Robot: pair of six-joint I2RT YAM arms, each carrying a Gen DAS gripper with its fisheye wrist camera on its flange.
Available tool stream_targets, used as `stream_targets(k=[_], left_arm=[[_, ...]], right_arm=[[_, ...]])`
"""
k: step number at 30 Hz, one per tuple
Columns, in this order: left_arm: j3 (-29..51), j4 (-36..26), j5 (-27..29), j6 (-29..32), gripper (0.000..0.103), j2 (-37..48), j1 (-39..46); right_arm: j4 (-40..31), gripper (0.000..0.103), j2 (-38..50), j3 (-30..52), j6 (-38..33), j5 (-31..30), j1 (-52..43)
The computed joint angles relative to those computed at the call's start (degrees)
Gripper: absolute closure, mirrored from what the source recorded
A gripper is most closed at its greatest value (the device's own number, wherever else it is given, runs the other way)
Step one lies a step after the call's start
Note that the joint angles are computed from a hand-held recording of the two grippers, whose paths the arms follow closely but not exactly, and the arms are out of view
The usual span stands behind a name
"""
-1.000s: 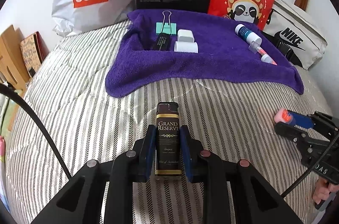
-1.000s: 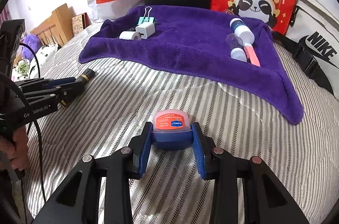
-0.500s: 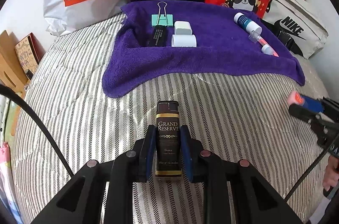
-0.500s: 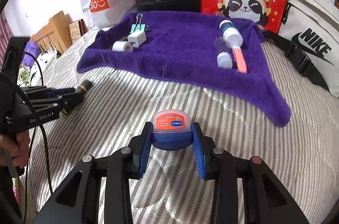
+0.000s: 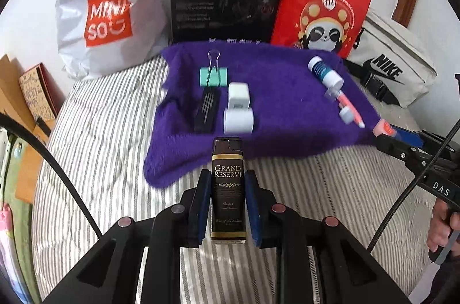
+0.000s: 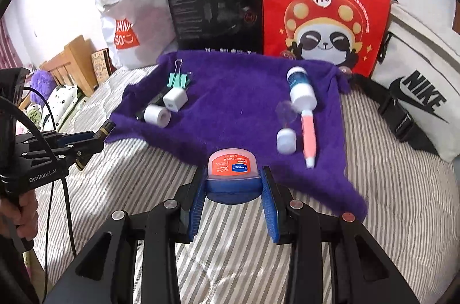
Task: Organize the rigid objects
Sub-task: 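Carry the bottle with the left tool while the right tool carries the tin over the towel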
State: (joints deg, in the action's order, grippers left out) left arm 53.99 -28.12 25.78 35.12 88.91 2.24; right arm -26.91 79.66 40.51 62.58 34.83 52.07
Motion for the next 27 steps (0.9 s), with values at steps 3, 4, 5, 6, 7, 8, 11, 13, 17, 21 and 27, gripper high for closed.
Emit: stream_targets(k=[3,4,5,6,7,8,11,13,17,21,27], left_arm=[[2.1,0.0,-0.3,-1.3,0.081,1.0,-1.4],[2.5,0.0,-0.5,-1.8,0.081,1.2,-1.8],[3.0,0.1,-0.6,-2.2,0.081,1.5,-2.2],[3.5,0.0,-0.6,-2.4,0.081,1.8,-2.5],[3.9,0.2,-0.7,-2.7,0.081,2.0,-2.8],[4.4,0.2,-0.8,-3.0,0.08,2.3,-3.0],[5.7,0.5,-0.7,-3.6,0.081,3.5,-3.2],[6.7,0.5,-0.8,-3.9,0.081,4.6,-3.4],[8.2,0.6,-0.9,-4.2,0.081,6.3,-3.6],[9.4,0.7,-0.9,-4.7,0.081,7.8,-4.0],[11.0,0.6,-0.6,-5.4,0.081,10.1,-4.4]], right_arm=[[0.7,0.067,-1.3,0.1,-3.1,-0.7,-2.5],[1.0,0.067,-1.6,0.1,-4.1,-0.6,-3.4],[1.2,0.067,-1.9,0.0,-4.7,-0.7,-4.1],[1.7,0.067,-2.2,-0.1,-5.6,-1.1,-5.1],[2.5,0.067,-2.4,-0.4,-6.3,-1.5,-6.0],[3.6,0.066,-2.7,-0.9,-7.1,-2.0,-7.0],[7.7,0.066,-2.3,-1.9,-10.6,-4.0,-10.5],[9.2,0.067,-0.6,-1.5,-12.5,-5.2,-12.7],[13.0,0.067,4.1,-0.6,-16.3,-8.6,-18.2],[16.1,0.067,8.4,0.3,-18.8,-11.6,-22.5],[18.6,0.067,14.8,2.8,-21.8,-14.9,-25.6]])
